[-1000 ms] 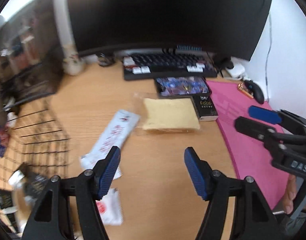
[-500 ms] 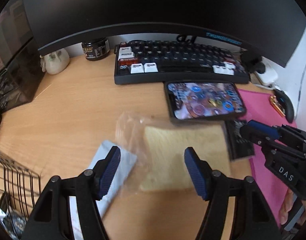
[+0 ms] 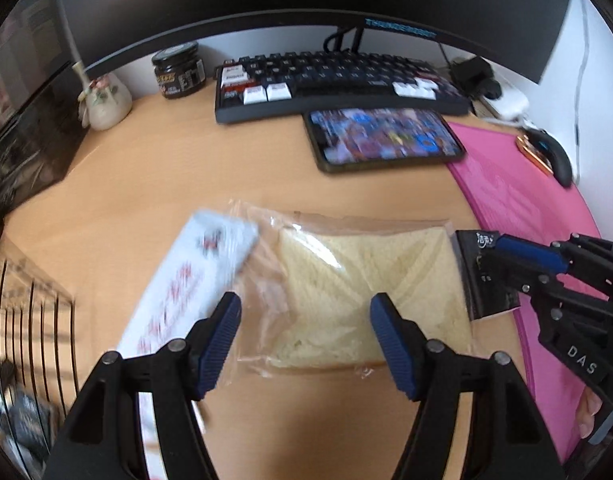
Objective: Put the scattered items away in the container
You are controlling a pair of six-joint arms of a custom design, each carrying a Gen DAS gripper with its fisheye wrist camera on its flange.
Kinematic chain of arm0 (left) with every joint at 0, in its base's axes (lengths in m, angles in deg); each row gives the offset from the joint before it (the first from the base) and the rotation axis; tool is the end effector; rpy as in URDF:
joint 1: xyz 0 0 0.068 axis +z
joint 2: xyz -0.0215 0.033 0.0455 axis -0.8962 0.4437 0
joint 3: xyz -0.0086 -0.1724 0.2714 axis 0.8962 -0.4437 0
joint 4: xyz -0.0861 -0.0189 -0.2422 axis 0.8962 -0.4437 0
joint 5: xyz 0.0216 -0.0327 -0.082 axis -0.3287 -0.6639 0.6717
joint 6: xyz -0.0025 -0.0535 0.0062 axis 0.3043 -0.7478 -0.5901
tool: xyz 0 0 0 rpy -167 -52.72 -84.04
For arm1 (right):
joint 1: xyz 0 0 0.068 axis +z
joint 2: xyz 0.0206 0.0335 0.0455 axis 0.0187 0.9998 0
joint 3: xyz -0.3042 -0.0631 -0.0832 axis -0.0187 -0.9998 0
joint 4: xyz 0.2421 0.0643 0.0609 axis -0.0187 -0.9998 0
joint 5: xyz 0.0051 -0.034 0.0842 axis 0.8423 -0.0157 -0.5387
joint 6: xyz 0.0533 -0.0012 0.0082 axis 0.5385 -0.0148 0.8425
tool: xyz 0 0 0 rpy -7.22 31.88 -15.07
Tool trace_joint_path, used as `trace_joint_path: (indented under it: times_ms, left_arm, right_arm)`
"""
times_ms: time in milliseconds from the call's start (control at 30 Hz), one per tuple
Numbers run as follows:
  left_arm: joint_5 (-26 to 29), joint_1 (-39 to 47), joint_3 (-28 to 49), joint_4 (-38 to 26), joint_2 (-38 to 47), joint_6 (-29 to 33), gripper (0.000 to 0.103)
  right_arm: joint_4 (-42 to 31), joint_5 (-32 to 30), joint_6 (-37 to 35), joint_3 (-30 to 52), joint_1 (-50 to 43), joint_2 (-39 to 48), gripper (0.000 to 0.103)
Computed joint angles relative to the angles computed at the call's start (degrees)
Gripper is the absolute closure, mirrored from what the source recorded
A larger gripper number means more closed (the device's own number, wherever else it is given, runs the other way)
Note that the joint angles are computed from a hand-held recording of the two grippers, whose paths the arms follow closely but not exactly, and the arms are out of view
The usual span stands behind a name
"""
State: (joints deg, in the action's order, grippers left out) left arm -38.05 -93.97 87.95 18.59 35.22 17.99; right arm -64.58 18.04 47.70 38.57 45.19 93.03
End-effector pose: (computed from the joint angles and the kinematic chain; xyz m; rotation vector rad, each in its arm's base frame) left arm 0.2246 -0.1306 0.1402 0.5528 2.5889 -0.1952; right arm 0.1469 0.1268 0.1650 -0.0807 2.5616 0.0995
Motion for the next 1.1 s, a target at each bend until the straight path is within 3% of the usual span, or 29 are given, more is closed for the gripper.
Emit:
trace_joint_path:
  times_ms: [200,333,433,533,633,733,867,933,1000,1100]
  left_arm:
    - [-0.08,-1.82,-8.91,-2.27,-10.20,-1.09,0.031]
    - [-0.76,-3.69,-11.00,-9.34,-17.21,-2.38,0.031]
    - [-3.59,-5.48,-12.63,-13.58,-23.42,-3.36,0.031]
    - [-3.72,-3.70,-13.85,-15.34,-25.63,-2.92,0.031]
    - [-3.14,-0.79,-14.88,-13.24,-22.99,-1.45,0.031]
    - [-1.78,2.25,-15.58,-9.52,-18.92,0.01,0.031]
    - [-3.17,4.57,-13.80,-5.63,-14.10,0.78,0.032]
    - [-5.34,5.60,-12.40,-4.48,-12.23,1.01,0.032]
    - [-4.60,7.88,-10.93,-4.13,-11.06,2.05,0.032]
    - [-3.54,8.61,-9.33,-6.06,-12.64,3.55,0.032]
  right_arm:
    - [-9.81,5.94,18.76,-2.07,20.02,-6.24,0.084]
    - [-13.49,6.34,24.26,-1.73,25.31,-9.49,0.084]
    - [-14.13,8.46,22.18,-0.45,23.83,-10.40,0.084]
    - [-8.40,6.12,12.86,1.24,17.53,-6.42,0.084]
    - [-2.77,2.74,4.40,3.51,12.10,0.25,0.084]
    - [0.49,-0.76,0.81,4.53,10.32,5.00,0.084]
    - [-1.49,1.93,2.45,5.59,14.94,7.43,0.084]
    - [-1.60,-0.34,3.80,5.20,16.01,6.68,0.084]
    - [-1.12,-2.14,4.27,4.78,17.38,6.37,0.084]
    - [-2.73,0.28,8.38,3.75,19.41,3.59,0.084]
